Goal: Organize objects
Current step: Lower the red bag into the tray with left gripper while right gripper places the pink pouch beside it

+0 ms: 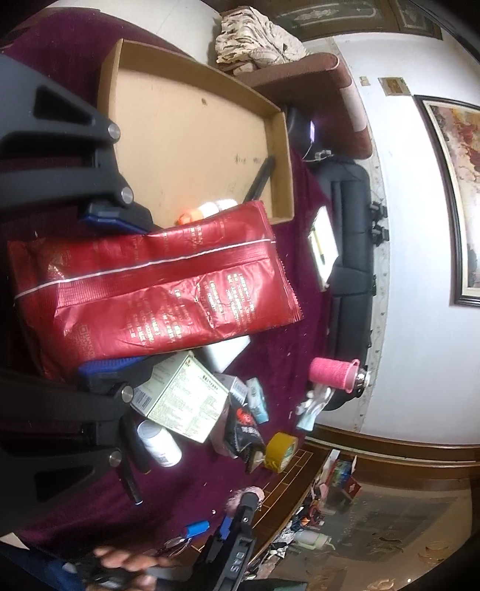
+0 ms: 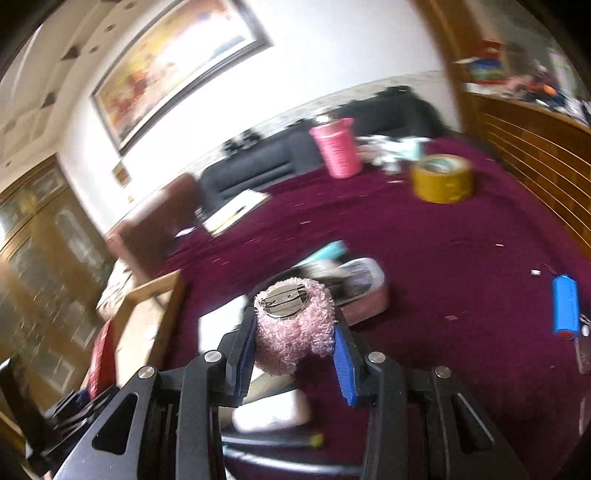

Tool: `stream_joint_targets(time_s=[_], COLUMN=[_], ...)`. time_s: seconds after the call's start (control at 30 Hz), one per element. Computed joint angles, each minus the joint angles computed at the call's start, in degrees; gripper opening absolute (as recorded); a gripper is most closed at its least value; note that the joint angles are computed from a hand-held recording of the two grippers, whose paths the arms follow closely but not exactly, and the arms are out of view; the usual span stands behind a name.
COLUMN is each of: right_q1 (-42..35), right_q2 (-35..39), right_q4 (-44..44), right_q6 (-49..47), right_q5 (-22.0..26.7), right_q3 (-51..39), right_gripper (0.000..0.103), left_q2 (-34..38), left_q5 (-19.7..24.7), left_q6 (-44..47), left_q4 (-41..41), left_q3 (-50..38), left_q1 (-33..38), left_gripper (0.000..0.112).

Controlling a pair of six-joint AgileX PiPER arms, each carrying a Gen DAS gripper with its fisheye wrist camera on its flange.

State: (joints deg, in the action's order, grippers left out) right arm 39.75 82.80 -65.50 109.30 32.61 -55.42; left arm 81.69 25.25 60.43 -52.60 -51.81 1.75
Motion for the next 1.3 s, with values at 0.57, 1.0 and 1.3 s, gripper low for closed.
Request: stream_joint_targets(time_s=[0.57, 1.0, 1.3], right_q1=[8.92, 10.67, 11.23], right_q2=[16.72, 28.69, 36.62], right_q4=[12.51, 25.73, 33.78], right_q6=[-19.17, -37.68, -48.34], right_q5=[1.03, 4.58, 8.65], right_q3=[-21.84, -40.44, -54.12], right_gripper=[0.041, 0.041, 0.041], left_q2=[0.17, 3.24, 5.62], left_q5=[4.75, 7.14, 8.55], left_q6=[14.06, 18.28, 18.19], left_q4=[-12.54, -16.07, -16.53], left_q3=[1.11, -0.4, -2.3], left_q1=[11.98, 18.05, 21.32], left_gripper=[0.051, 0.051, 0.051])
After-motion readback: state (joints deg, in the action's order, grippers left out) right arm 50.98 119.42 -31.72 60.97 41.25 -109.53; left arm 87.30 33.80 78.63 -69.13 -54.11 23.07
